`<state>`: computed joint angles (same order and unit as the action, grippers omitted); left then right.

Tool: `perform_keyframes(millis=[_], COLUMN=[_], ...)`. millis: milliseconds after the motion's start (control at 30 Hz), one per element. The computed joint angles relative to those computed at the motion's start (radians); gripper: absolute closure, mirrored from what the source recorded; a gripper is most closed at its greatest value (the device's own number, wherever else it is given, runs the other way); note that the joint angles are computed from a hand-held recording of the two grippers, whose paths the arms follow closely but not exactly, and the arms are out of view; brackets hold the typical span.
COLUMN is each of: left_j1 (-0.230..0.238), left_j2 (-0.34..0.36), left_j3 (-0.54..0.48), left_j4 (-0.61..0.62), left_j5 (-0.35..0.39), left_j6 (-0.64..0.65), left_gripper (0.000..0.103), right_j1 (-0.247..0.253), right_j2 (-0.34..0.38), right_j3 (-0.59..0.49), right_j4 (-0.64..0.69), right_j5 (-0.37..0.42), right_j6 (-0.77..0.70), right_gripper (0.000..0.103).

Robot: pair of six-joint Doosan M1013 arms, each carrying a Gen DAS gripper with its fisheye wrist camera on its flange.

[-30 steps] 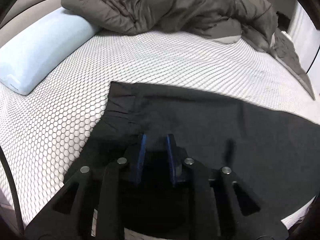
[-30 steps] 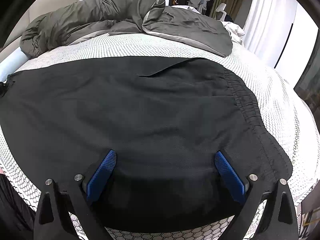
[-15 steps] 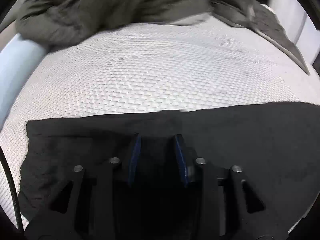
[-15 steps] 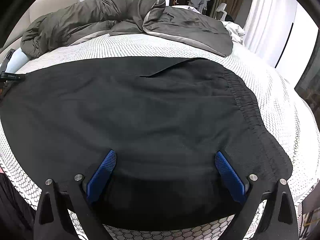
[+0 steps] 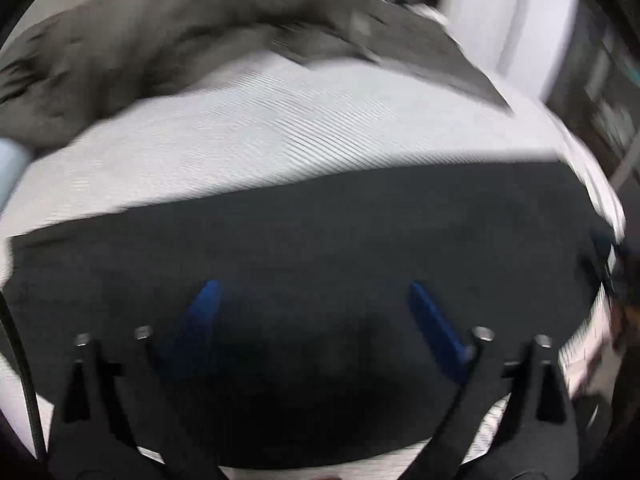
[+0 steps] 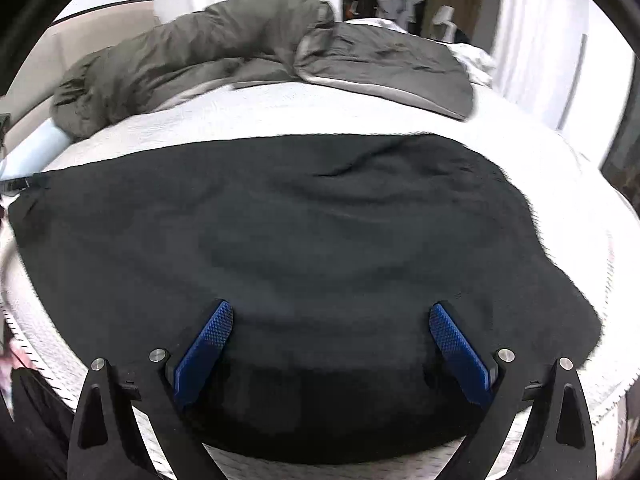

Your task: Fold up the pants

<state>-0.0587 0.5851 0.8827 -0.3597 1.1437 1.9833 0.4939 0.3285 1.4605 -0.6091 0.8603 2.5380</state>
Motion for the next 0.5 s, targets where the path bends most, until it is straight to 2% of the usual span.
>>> perform_keyframes(millis=[100,133,167,233,300,367,433,500], left_j1=[-0.047,-0.062,-0.060,-0.046,-0.029,-0.003,0.027,0.045], left_j2=[-0.007,-0.024,-0.039,-0.046,-0.049,-0.063,-0.073,-0.092], left_j3=[0.055,0.094,0.123,0.133,0.134,0.152,0.164,0.193], left_j4=[0.025,0.071,0.066,0.049,0.064,0.080,0.078,0.081], left_j5=[0.025,-0.019,-0.063,-0.058,-0.056,-0.073,-0.090,-0.117], left_j6=[0.004,-0.005,0.019,0.019,-0.008,-0.035,-0.067,-0.090], left_gripper=[0.002,0.001,0.001,0.001,0.001,0.001,0.001,0.001], right_j1=[0.015,0.020,0.026,0.038,0.032,0.021,0.007,-0.016], right_j2=[0.048,0.061,0.072,0.087,0.063,0.032,-0.008,-0.058], right_j3=[-0.067,-0.084,-0.099,-0.116,-0.081,-0.035,0.027,0.100], right_j4=[0.043,0.062,0.071,0.057,0.050,0.016,-0.058,-0.097], right_j5=[0.002,-0.005,-0.004,0.034,0.041,0.065,0.124,0.132], right_j6=[-0.080,-0.119,-0.152,-0.210,-0.218,-0.162,-0.045,0.101], right_gripper=[0.003,0.003,0.003,0.003,0.003,0.003,0.003,0.003])
